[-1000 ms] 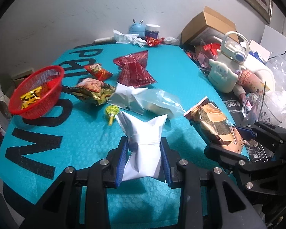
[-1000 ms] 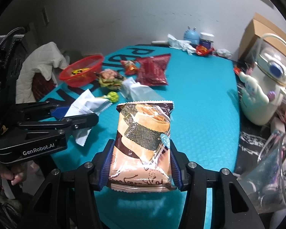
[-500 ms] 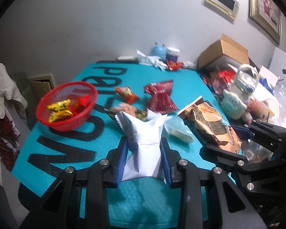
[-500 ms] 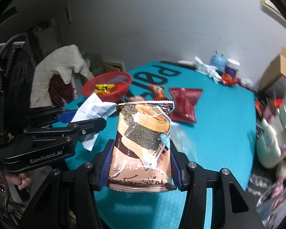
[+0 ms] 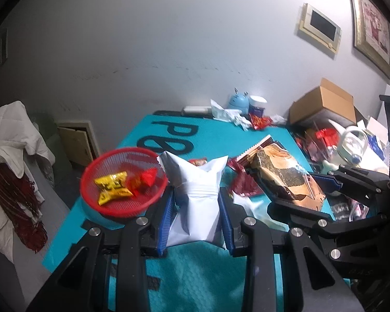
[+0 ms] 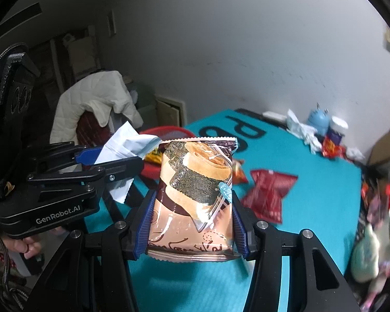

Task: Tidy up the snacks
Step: 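Carry white wrapper with left tool while right tool carries brown packet toward basket, then open both tools over the red basket, dropping white wrapper and brown packet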

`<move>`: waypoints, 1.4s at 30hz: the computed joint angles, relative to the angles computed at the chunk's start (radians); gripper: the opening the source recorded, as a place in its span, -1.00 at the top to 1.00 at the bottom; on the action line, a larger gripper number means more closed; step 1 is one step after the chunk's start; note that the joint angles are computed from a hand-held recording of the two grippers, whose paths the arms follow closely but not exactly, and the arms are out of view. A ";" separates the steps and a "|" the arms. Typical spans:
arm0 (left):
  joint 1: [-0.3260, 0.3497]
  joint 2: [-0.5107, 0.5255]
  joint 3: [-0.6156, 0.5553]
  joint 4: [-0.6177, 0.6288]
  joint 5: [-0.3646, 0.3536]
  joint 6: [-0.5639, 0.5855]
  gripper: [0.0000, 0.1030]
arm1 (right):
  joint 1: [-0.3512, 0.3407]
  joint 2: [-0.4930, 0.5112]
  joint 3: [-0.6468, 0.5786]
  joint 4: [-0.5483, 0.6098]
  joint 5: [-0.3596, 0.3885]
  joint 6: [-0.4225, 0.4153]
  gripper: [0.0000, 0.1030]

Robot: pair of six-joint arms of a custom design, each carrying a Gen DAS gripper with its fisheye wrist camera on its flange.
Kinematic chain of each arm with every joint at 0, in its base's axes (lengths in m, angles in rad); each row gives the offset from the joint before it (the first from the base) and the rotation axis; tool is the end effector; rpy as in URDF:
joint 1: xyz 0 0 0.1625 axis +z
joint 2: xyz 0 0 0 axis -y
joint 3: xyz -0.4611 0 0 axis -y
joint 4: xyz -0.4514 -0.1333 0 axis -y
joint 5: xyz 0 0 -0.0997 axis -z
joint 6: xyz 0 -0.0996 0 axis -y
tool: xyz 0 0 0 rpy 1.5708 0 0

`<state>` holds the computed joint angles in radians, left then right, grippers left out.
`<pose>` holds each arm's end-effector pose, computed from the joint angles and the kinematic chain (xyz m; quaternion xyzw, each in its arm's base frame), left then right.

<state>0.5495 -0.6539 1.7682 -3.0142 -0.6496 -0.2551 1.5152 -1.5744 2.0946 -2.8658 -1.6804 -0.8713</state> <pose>-0.4678 -0.5358 0.0130 0.2628 0.8468 -0.3791 0.2648 0.0927 -0.5365 0.3982 0.3477 -0.8569 0.3148 0.2140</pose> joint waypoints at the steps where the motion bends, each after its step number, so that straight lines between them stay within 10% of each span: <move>1: 0.004 0.000 -0.006 -0.004 0.002 0.008 0.37 | 0.007 0.012 -0.012 -0.001 0.002 -0.005 -0.01; 18: 0.096 0.001 -0.102 -0.081 0.098 0.149 0.37 | 0.093 0.237 -0.215 -0.020 0.011 -0.005 -0.01; 42: 0.238 0.052 -0.227 0.147 0.091 0.030 0.37 | 0.103 0.481 -0.384 -0.023 -0.068 -0.023 -0.02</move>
